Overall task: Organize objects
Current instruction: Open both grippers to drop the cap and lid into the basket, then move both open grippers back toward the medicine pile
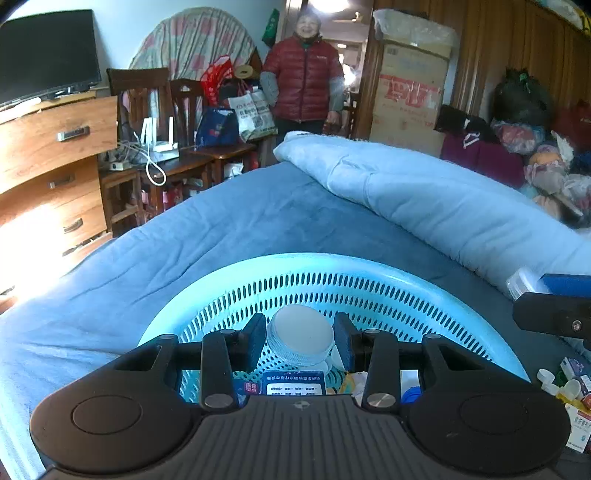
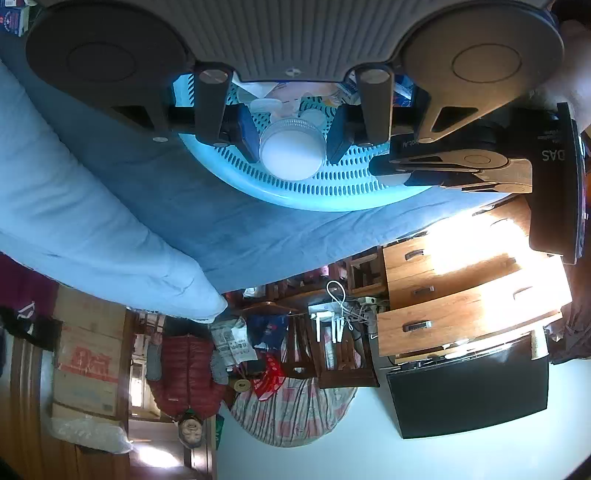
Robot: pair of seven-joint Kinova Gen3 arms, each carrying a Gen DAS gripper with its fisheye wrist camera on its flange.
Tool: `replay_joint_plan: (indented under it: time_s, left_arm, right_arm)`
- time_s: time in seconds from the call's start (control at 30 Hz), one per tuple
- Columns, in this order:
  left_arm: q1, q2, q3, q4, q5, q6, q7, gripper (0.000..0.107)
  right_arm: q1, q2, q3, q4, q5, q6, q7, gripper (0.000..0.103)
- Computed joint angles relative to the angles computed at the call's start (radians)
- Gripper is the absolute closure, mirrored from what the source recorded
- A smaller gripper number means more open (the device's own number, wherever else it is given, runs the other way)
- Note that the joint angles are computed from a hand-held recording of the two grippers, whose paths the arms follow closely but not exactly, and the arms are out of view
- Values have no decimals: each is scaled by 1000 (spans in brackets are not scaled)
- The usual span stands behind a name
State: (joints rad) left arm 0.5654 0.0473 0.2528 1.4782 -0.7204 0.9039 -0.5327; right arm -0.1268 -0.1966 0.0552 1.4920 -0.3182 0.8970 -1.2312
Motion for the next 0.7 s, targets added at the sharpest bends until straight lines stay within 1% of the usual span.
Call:
replay_joint_plan:
  time_s: [0.03,0.07,0.1,0.13,0.17,0.2,0.27,0.3,0.33,0.4,0.43,0.47,0.5,0.53,0.57,0.6,0.7]
  left_arm:
    - [-2,5,0,-6,11,4,-13,58]
    - [-15,13,15,-16,22,15,-25,48]
    - [-9,18,14,-20,17,23,-22,29]
    - [15,19,-1,-18,-4,29,-5,21]
    - [37,23,-5,-19,-37,46,22,20]
    - [40,23,4,-20,-54,56,37,20]
    - [60,24,11,-34,-60,80,49,14]
    - [75,27,17,-47,-72,101,60,9]
    - [100,33,28,-62,-102,134,83,6]
    - [154,41,50,-96,-139,188,104,5]
    - [180,38,60,-99,-151,190,112,5]
    - [206,34,79,-102,-158,187,108,5]
    - [233,35,89,-107,-165,192,103,5]
    - [279,43,94,-123,-169,210,111,5]
    - [306,50,108,-134,-157,213,115,5]
    - [315,53,130,-136,-131,200,102,5]
    - [383,94,145,-144,-52,166,58,5]
  right_arm:
    - [2,2,-5,3,9,-6,-3,44]
    - [7,-2,-19,5,30,-8,-16,21]
    - [9,-8,-24,12,43,-17,-20,5]
    - [8,-21,-27,28,51,-39,-20,5]
    - [8,-37,-26,41,59,-52,-22,5]
    - [-11,-53,-8,54,73,-65,-36,5]
    - [-50,-116,46,105,79,-95,-62,5]
    - [-44,-157,61,142,66,-112,-63,4]
    - [-20,-203,67,179,58,-120,-57,3]
    - [55,-296,79,249,32,-110,-27,0]
    - [101,-342,84,280,36,-91,-18,0]
    - [129,-388,100,309,57,-65,-24,0]
    - [139,-434,122,335,93,-38,-47,0]
    - [149,-477,146,355,133,2,-70,0]
    - [171,-519,167,379,174,43,-86,0]
    - [186,-553,185,397,214,84,-101,0]
    - [224,-637,254,460,327,193,-113,0]
